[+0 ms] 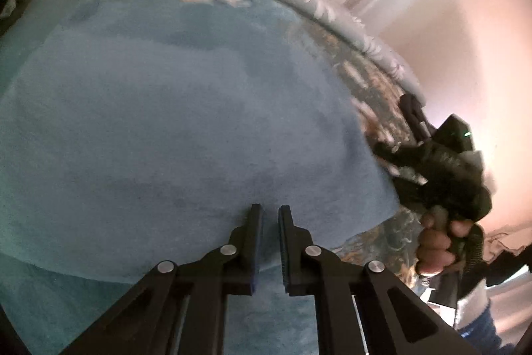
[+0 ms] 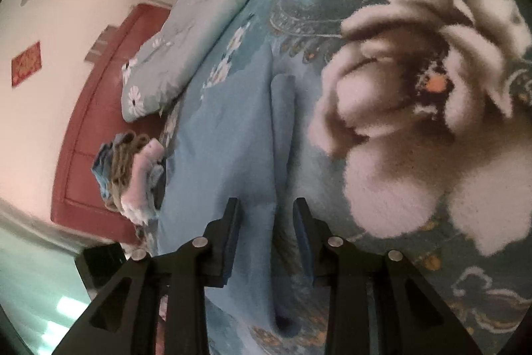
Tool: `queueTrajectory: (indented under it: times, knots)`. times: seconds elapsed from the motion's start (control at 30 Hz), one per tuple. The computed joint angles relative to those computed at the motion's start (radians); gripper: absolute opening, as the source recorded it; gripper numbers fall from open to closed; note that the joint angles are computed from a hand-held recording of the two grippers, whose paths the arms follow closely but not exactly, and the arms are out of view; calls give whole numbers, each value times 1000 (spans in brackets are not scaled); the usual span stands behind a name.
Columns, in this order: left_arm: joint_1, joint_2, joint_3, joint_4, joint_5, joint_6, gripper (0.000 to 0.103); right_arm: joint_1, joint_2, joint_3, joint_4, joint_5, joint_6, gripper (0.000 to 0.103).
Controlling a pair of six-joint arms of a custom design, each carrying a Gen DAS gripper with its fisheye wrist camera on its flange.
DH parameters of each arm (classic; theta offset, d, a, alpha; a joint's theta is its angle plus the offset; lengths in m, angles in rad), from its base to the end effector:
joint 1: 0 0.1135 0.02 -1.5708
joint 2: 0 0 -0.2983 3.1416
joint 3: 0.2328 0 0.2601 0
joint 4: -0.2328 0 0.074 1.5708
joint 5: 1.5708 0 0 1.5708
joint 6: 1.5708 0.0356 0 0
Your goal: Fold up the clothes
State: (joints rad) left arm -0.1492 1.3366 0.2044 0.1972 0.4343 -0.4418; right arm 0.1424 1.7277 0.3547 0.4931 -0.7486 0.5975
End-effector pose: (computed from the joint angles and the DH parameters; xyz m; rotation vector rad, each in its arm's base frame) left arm 0.1715 -0.0409 0.1145 -0.1885 2.5485 -0.7822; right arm 0.2331 0.0579 0.0946 0.2187 2.5043 1.2355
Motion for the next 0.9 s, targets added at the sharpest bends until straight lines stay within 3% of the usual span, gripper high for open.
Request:
queueTrajectory:
  times: [0.07,0.13,0.3,0.4,0.5,0.63,0.8,0.9]
  knots:
    - [53,41,-8,40,71,-7,9,23,-9,4,4,30,35,34]
    - [83,44,-11,42,116,-7,9,63,-22,16,-2,65,64,27]
    - [269,-216,-50,-164,221,116,10,132,-85,68,-105,146,108,12]
    - [564,-365,-30,-407,362,333,13,178,-198,127,-270,227,82,10]
    - [891,-393,34,-662,459,671,13,266,-298,233,-451,325,52,10]
    - [1286,-172,153,-933,576,1138,13,439,-300,460,-665,457,15,9]
    - [1559,111,263,-1088,570,1465,13,678,-106,762,-824,589,-54,9]
    - [1611,182,274,-1080,557,1502,14,773,42,879,-859,604,-56,9]
